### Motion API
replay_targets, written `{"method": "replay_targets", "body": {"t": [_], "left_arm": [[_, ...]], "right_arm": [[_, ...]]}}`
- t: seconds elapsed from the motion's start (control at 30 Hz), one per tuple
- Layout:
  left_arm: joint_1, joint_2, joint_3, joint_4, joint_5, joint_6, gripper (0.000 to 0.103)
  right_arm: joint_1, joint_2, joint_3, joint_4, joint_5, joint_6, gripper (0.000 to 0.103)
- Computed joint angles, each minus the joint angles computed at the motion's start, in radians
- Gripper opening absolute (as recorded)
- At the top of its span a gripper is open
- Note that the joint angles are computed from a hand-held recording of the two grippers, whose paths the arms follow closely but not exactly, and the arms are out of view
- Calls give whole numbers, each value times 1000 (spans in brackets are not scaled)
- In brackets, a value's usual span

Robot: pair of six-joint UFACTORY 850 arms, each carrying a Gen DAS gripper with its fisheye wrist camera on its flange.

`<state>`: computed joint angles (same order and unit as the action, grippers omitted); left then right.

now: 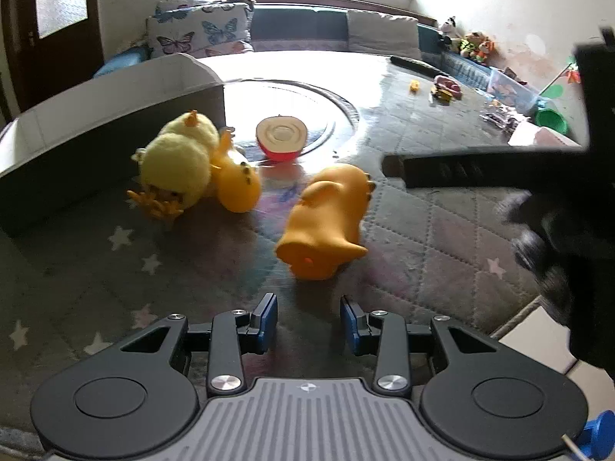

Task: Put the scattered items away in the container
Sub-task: 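Move the left gripper toward the orange rubber toy while the right gripper approaches it too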

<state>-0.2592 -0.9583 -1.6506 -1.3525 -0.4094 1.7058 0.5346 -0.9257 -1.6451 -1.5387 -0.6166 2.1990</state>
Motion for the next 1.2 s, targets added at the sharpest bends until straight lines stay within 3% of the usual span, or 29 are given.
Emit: {"method": "replay_targets", "body": {"t": [0.27, 0.53, 0.83, 1.2], "left_arm": [[-4, -22, -43, 11, -6, -33, 38], [7, -39, -76, 42, 4, -105, 39], [28, -60, -126, 60, 30, -196, 39], [55, -54, -126, 18, -70, -169, 39]], "right_arm": [[-37, -32, -60, -38, 93, 20, 101], [-43, -61, -106, 55, 122, -116, 101], [-27, -6, -21, 31, 139, -122, 102], [5, 65, 96, -172, 190, 1, 102]]}}
